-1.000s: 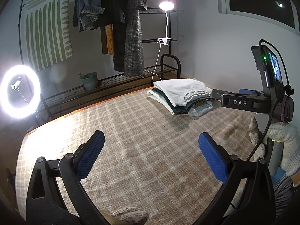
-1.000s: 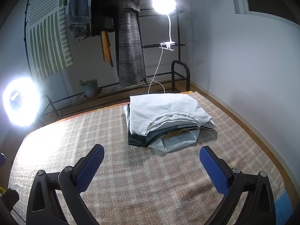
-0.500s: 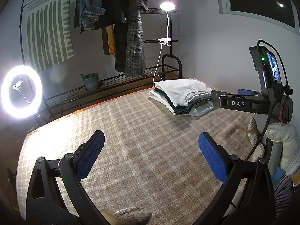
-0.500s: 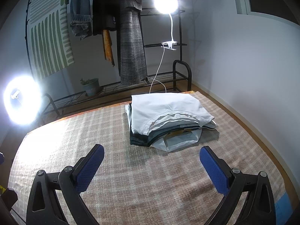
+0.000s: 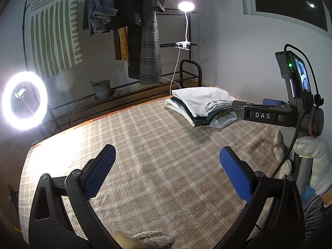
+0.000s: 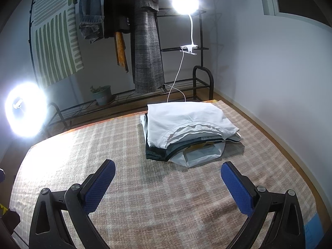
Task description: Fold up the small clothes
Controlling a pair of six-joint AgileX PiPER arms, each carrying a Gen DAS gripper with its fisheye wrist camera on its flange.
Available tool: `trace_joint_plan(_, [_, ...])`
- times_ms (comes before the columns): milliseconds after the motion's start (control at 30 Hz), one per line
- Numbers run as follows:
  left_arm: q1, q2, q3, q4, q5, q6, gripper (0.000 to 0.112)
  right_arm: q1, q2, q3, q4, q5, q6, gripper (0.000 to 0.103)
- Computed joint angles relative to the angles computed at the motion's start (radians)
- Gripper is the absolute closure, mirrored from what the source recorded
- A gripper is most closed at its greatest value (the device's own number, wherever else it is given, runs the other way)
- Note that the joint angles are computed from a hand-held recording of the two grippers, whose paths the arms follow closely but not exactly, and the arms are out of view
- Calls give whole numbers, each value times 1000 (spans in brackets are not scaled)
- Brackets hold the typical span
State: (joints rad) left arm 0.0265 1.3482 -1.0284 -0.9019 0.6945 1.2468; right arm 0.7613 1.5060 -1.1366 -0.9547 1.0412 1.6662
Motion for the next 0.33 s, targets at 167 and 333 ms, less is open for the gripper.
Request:
trace_joint_plan(167, [1,-13,12,2,-20,5,10,4,6,-5,0,3,-1,0])
trace_joint_plan(333, [1,-37,46,-36,-50,56,10,-13,1,5,1,-21,-12,1])
